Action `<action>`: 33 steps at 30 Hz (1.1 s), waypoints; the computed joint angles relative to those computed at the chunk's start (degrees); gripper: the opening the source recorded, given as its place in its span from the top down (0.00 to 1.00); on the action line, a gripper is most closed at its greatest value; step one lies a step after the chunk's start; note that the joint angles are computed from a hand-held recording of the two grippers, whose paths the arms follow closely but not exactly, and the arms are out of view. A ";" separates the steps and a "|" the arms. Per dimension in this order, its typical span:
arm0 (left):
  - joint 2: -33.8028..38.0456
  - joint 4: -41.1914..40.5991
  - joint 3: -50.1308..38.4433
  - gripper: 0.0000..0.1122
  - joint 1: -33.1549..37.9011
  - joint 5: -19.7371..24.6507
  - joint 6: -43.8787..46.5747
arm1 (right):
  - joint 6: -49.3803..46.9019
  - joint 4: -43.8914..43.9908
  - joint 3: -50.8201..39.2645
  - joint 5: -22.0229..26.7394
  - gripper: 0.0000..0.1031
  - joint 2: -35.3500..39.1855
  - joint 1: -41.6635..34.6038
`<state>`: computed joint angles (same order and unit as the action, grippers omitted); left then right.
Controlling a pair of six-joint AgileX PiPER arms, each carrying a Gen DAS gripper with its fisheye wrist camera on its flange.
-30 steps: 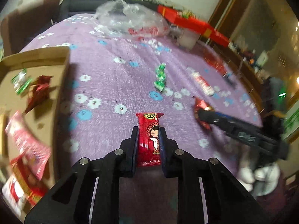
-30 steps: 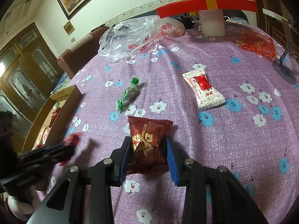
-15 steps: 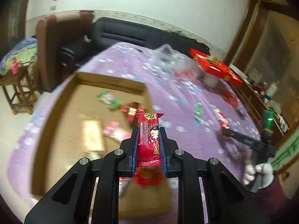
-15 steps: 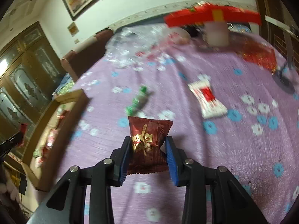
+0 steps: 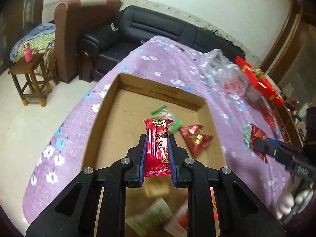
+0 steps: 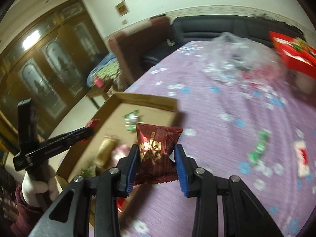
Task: Organize snacks
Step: 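Open both tools to drop the square pack and red bar into the box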
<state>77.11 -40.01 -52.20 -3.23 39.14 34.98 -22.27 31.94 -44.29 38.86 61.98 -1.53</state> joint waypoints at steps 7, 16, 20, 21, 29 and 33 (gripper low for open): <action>7.77 2.97 -6.15 0.83 0.42 0.57 -5.27 | 10.10 -7.63 -7.59 -7.43 0.62 15.64 13.74; 6.91 -11.09 -5.12 0.83 11.83 12.15 3.62 | 8.86 -9.21 -9.59 -12.48 0.61 24.01 18.49; 1.06 -16.01 -1.23 0.83 17.37 15.99 6.84 | 9.60 -9.76 -6.50 -15.46 0.60 20.15 19.67; -0.28 -16.72 -0.46 0.83 18.28 16.62 7.09 | 9.28 -9.26 -5.80 -15.95 0.60 18.89 19.58; -12.01 -19.95 7.04 0.82 21.56 19.55 6.68 | 11.62 -8.96 0.66 -16.35 0.51 5.86 16.50; -17.07 -19.53 9.91 0.44 19.58 18.88 3.68 | 10.92 -8.65 4.21 -14.12 0.51 -0.68 13.07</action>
<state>60.04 -59.54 -42.28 16.34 58.02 38.66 -11.35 23.29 -40.08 24.74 61.30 11.54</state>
